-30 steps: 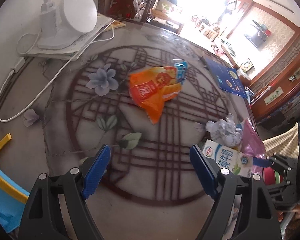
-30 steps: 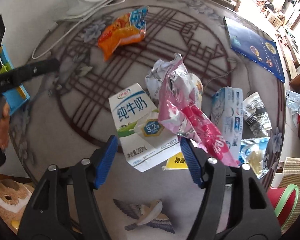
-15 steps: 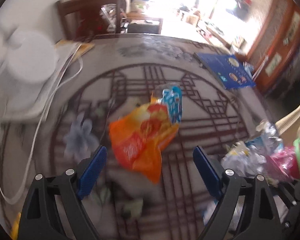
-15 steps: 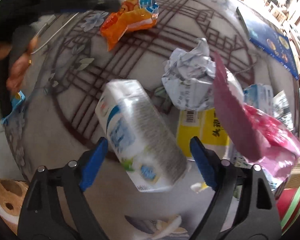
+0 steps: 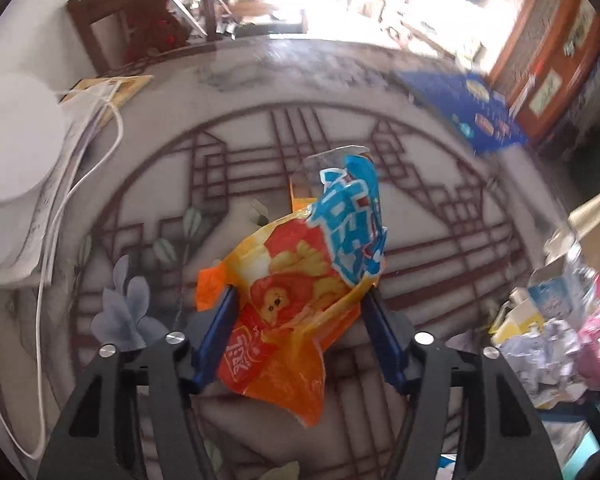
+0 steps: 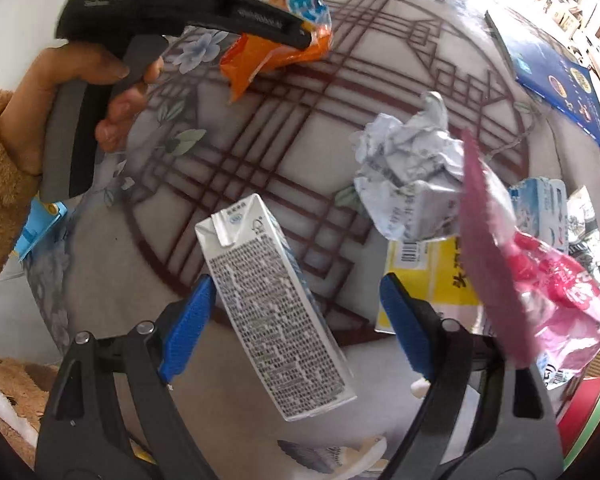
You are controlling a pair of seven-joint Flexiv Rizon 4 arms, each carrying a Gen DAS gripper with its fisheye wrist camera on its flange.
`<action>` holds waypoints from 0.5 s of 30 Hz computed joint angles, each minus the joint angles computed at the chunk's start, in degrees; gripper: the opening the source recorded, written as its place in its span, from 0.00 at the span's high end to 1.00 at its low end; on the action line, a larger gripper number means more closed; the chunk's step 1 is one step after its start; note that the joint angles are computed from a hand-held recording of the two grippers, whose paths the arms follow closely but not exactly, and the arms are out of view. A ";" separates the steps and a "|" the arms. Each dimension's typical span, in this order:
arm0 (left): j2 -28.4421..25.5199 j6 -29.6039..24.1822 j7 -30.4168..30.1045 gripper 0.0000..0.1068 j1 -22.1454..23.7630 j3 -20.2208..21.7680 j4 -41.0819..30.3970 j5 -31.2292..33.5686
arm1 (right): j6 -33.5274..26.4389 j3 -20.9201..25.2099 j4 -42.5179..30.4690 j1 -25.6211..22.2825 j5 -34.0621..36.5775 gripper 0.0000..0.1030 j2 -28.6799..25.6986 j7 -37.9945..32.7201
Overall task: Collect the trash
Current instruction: 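Grasp the orange snack bag with the left tool while the right tool grasps the white milk carton, then lift the snack bag and milk carton and carry both toward the red bucket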
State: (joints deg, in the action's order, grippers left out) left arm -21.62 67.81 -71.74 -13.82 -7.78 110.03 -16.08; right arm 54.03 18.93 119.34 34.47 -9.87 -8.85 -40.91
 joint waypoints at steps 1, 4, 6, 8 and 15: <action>1.09 1.33 0.45 0.48 1.03 -1.12 1.74 -2.45 | 0.10 0.04 -0.26 0.12 -0.10 0.24 -0.24 -0.17; 4.30 4.50 1.54 0.48 2.91 -3.35 6.41 -8.98 | -0.48 0.20 -1.02 0.31 0.22 0.51 -0.66 -0.81; 6.90 6.61 3.01 0.48 3.44 -4.37 9.71 -13.16 | 0.09 0.24 -1.26 0.46 0.63 0.57 -0.91 -0.56; 8.81 7.73 4.50 0.48 3.23 -4.65 12.03 -16.46 | 0.96 0.11 -0.90 0.86 -0.12 0.58 -0.72 0.93; 15.97 8.61 8.26 0.47 -0.45 -2.29 19.83 -26.81 | 5.95 0.20 1.65 1.58 -2.45 0.59 1.81 7.57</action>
